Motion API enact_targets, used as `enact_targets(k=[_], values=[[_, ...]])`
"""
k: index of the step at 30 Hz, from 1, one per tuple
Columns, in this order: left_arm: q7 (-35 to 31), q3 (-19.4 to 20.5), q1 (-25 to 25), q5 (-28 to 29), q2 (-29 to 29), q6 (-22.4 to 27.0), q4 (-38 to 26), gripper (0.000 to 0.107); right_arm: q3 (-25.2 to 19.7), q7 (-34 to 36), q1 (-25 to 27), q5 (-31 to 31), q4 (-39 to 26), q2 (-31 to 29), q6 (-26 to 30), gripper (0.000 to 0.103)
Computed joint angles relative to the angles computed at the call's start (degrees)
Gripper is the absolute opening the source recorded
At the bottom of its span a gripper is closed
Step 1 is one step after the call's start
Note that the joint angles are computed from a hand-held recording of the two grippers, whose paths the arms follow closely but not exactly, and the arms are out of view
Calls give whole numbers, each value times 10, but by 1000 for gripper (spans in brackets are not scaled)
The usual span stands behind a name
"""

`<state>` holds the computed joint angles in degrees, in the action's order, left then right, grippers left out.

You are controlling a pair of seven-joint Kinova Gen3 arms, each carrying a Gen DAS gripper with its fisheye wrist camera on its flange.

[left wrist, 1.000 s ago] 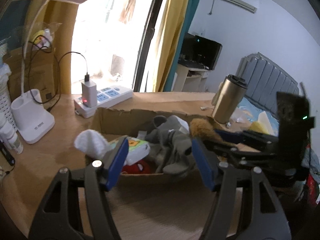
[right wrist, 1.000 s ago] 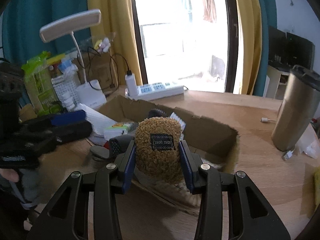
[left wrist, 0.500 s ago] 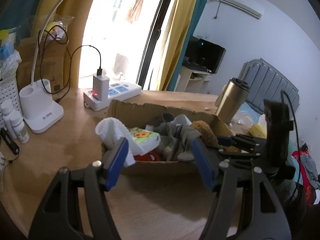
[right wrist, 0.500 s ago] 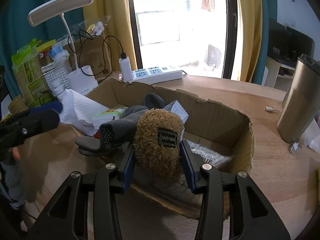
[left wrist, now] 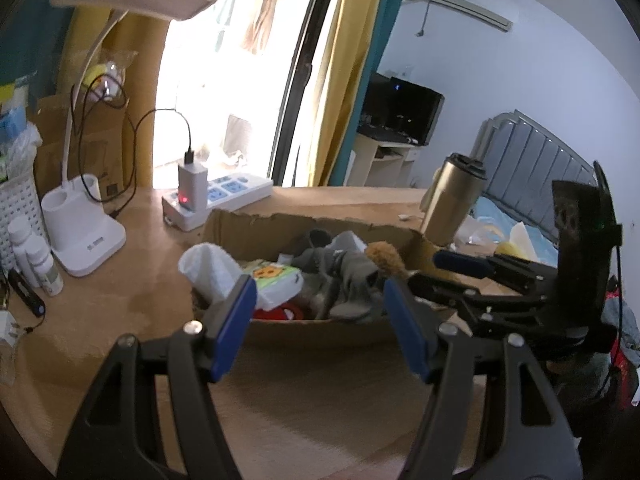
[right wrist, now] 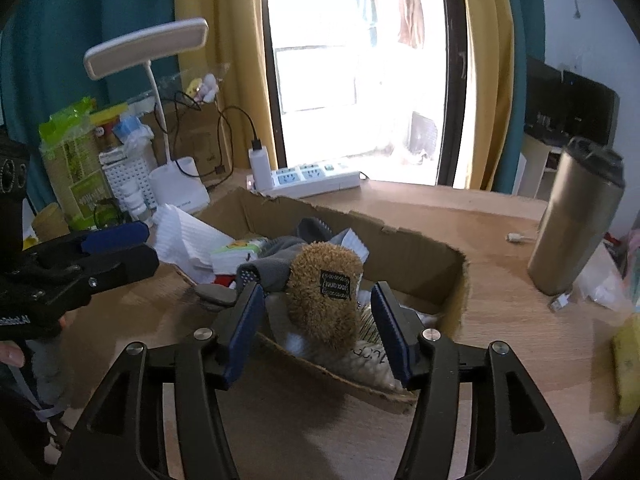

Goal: Organize soft objects

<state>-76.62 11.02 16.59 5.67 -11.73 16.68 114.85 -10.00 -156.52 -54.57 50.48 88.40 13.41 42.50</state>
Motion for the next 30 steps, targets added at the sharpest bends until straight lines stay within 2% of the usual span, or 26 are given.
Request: enact_targets(k=[6,15,16,20,27,30], values=[[18,21,-6,-13,-22,1,0,68,-12,-31,-17,33,8,-26,38,60],[52,67,-23,-44,-54,20,-12,70,-61,-68,-26,84,17,-68,119,60],[58,76,-30,-50,-59,25,-16,72,-67,-70,-28,88,17,-73,132,60],[73,93,-43,-65,-80,42,-28,97,-90,-84,-29,107,20,-90,165,61],[102,121,-73,-78,-120,67,-39,98,-130,-108,-38,138,20,-112,231,69],[121,149,-105,-90,-139,90,-50,99,-145,-113,-47,153,15,-114,264,72]])
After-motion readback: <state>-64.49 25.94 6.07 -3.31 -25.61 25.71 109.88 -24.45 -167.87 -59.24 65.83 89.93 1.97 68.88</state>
